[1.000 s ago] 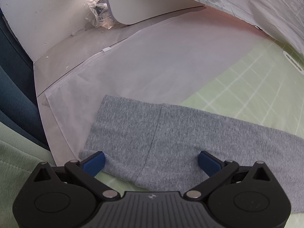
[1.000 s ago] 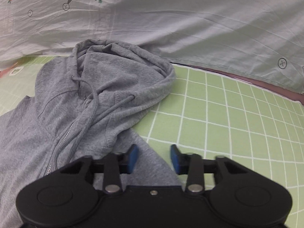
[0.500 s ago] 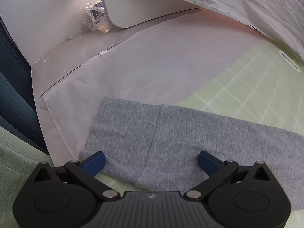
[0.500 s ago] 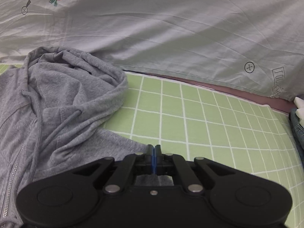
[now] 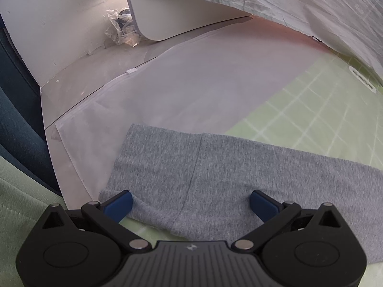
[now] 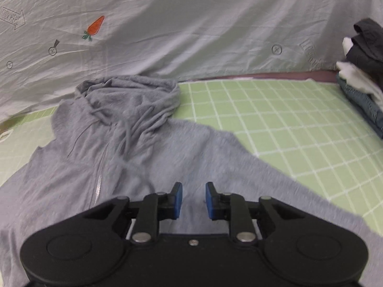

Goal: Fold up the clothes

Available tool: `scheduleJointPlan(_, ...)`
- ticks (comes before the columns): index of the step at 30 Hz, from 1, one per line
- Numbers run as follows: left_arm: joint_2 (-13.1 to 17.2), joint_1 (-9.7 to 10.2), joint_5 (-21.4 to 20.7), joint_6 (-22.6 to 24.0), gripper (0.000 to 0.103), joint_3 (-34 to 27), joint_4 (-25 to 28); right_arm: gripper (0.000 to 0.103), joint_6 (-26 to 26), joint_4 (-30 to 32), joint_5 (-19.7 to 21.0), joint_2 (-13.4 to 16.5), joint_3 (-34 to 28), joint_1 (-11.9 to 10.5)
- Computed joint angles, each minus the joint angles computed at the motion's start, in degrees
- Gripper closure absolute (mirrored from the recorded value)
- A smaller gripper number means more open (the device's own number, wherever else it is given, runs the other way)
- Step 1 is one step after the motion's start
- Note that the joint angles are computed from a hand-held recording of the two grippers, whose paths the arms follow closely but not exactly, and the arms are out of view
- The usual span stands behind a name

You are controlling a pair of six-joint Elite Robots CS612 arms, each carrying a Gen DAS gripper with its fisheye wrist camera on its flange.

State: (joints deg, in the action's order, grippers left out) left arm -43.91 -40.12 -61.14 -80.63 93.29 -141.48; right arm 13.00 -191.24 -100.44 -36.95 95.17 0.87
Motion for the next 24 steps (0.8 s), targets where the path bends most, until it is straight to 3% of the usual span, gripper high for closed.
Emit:
scheduleJointPlan(2,0.0,-0.04,0.1,0.3,0.000,0.1,-0.3,0.088,1.2,1.1,-1.9,-0.4,1.5,0.6)
scheduleJointPlan(6,-0.1,0.25,-1.2,1.7,0.000,0.0,-0.2,0.083,10.0,6.1,-8.4,-2.0,2.8,2.0)
scheduleJointPlan(8,-0.3,0.25,-1.6,2.5,0.000,-0.1,0.4,0.066,12.0,6.3,-10.2,-2.7,3.7,2.8)
scheduleJointPlan(10,-0.5,0.15,-1.5,3.2,0.000,-0.2,1.1,0.025,10.6,4.4,-11.2,-3.2,4.7,4.1)
scheduleJointPlan(12,-0.6,-0.06,-0.9,3.3,0.000,-0.2,1.7,0.010,10.7,4.4,-11.5,-3.7,5.4,5.5)
scheduleJointPlan(16,-0.4,0.15,-2.0,4.7,0.000,0.5,-2.1,0.003,14.2,4.8,-8.1,-4.8,6.9,7.3)
scheduleJointPlan(24,0.0,-0.14,-0.8,5.8,0.000,-0.2,-1.1,0.002,16.5,8.2,-5.1,-4.7,7.2,8.8)
